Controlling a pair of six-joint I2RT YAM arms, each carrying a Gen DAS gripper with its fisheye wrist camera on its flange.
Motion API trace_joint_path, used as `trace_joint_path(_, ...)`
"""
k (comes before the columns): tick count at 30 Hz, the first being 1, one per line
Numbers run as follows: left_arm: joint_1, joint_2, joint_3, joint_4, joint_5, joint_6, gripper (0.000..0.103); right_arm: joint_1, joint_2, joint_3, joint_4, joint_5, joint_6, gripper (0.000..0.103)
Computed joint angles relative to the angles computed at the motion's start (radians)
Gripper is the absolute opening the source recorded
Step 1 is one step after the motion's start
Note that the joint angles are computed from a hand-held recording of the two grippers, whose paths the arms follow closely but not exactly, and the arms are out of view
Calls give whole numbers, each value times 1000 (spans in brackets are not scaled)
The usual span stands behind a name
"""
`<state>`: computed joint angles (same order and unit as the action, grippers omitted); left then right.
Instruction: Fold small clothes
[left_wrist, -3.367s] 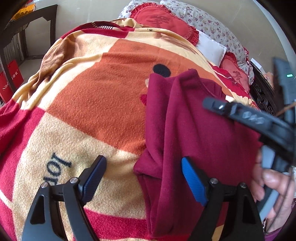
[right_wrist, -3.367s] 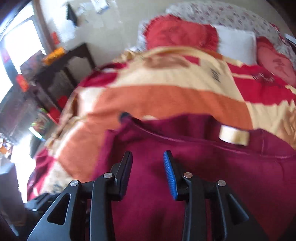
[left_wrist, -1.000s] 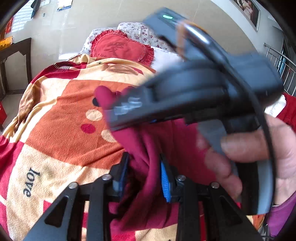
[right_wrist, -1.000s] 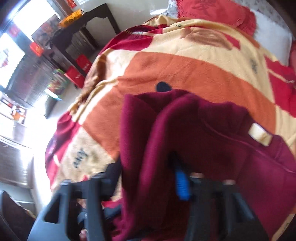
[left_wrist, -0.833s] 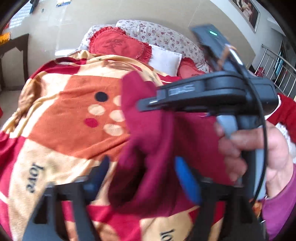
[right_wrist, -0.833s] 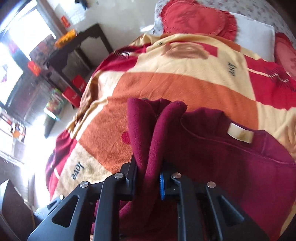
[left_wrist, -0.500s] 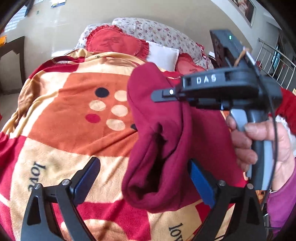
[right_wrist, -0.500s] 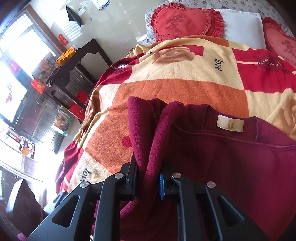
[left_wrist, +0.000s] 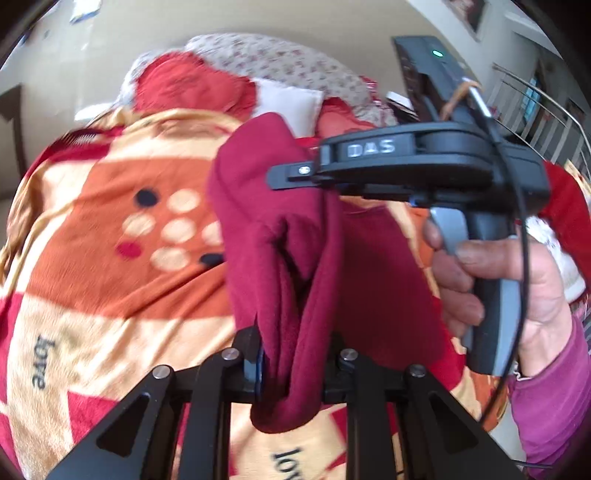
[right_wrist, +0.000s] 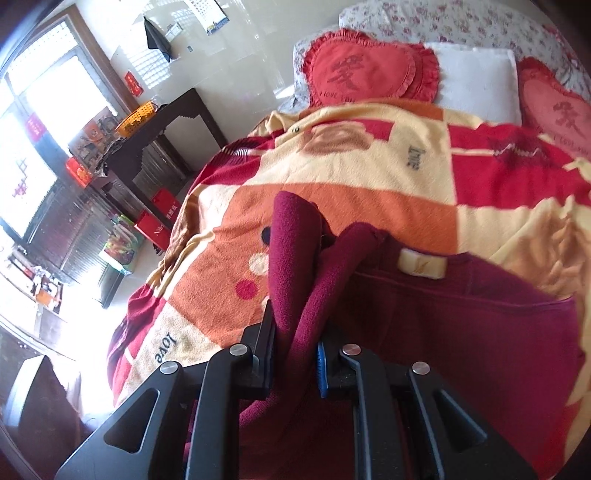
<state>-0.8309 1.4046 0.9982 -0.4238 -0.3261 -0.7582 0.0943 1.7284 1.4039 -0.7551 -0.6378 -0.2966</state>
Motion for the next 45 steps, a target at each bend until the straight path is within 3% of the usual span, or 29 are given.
trace_joint_path(9, -91, 320, 349, 7, 35, 76, 22, -273, 5, 57, -86, -41, -160, 0)
trace_joint_path(11, -106, 409, 429, 1, 65, 77, 32, -348, 51, 71, -94, -47, -182, 0)
trace_joint_path(13, -116, 470, 495, -30, 101, 84, 55, -404, 104, 75, -84, -44, -195, 0)
trace_joint_path(15, -122, 487, 520, -55, 138, 87, 62, -438, 186, 93, -88, -37, -191, 0)
trace_joint_path(17, -130, 457, 502, -66, 133, 108, 66, -467, 255, 105, -73, -4, -162, 12)
trace_joint_path(21, -147, 347, 405, -63, -8, 150, 79, -542, 212, 74, -74, -42, -159, 15)
trace_joint_path(23, -140, 338, 391, -103, -62, 125, 79, -567, 112, 10, -45, -65, -182, 15)
trace_joint_path(26, -116, 402, 421, -177, -94, 72, 78, -568, 39, -25, -150, -153, -314, 15)
trace_joint_path(28, -103, 447, 412, -166, -38, 46, 78, -537, 2, -77, -199, -150, -409, 15)
trace_joint_path(32, -89, 505, 381, -133, 66, 14, 78, -485, -44, -304, 30, 104, -409, 14)
trace_joint_path(34, -101, 508, 353, -109, 68, 11, 78, -546, 33, -275, -15, 43, -431, 14)
trace_joint_path(36, -114, 509, 349, -99, 49, 20, 78, -597, 95, -176, -146, -34, -451, 15)
trace_joint_path(38, -109, 520, 372, -115, 62, 20, 79, -623, 114, -107, -201, -107, -432, 17)
trace_joint_path(41, -108, 519, 374, -118, 69, 13, 79, -610, 107, -82, -88, -130, -280, 18)
trace_joint_path(45, -108, 521, 383, -130, 61, 18, 79, -519, 207, -8, -3, -102, -135, 18)
